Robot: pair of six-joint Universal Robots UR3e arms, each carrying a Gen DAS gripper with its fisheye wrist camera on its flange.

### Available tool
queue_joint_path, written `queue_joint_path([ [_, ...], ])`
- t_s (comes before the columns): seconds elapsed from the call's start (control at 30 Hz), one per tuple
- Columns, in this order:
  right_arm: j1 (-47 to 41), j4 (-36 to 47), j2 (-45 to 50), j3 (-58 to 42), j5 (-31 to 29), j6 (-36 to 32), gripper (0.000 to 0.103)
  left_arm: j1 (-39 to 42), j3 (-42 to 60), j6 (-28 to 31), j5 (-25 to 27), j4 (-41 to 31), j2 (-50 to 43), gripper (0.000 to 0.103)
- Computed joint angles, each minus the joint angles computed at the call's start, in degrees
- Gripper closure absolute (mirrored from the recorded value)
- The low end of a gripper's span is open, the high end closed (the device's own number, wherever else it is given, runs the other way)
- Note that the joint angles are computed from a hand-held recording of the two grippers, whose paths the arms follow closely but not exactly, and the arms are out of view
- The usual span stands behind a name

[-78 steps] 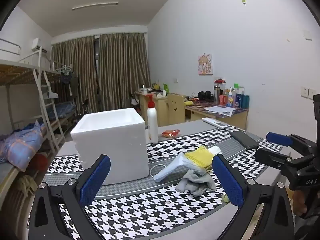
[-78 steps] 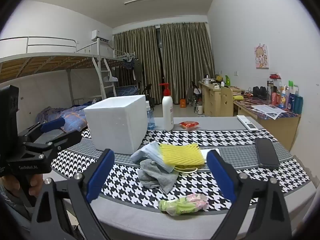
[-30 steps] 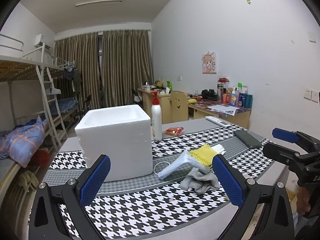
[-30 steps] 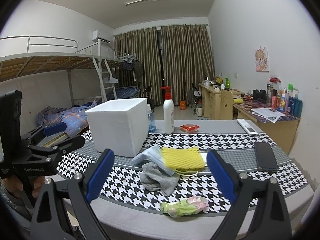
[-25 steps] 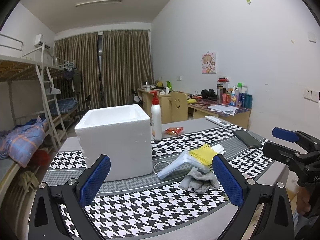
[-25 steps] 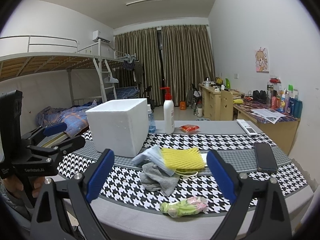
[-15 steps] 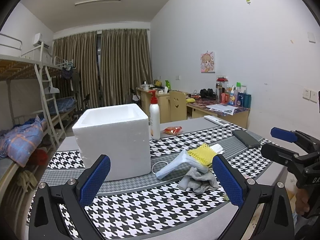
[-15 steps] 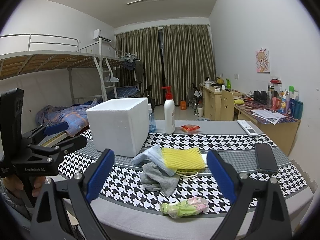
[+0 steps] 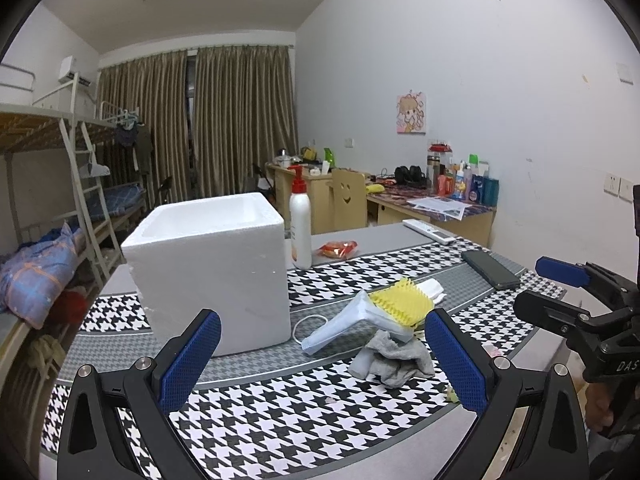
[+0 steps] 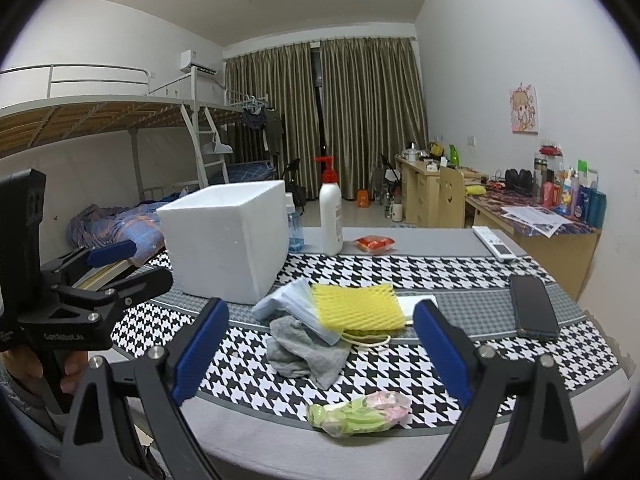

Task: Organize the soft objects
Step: 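Grasp the blue face mask with the left tool while the right tool approaches the green wipes pack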

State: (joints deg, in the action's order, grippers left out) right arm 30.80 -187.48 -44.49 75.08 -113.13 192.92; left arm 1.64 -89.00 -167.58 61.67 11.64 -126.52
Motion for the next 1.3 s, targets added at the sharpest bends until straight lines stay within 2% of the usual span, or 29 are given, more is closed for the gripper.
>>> queue_joint_path([
  [0.3,-1.55,3.14,0.38,-0.60,1.51,0.60,0.007,-1.60,7.02,2.53,2.13,-5.49,-4.19,0.001],
  [0.7,-3.12,5.32,0.43,1.34,2.80,2.24,0.007,-3.57,19.65,5.99,4.76,-16.50,-10.75,0.001],
  [1.03,-4.47,6.44,0.38,2.47,3.50,3.56,0.007,-6.30,31.02,9.37,9.93,-23.96,-17.39,0.001],
  [1.3,-5.66,6.65,0.23,3.36,5.05,4.34,0.007,-7.75,42.19,11.77,12.26,-31.50,-23.39,0.014],
])
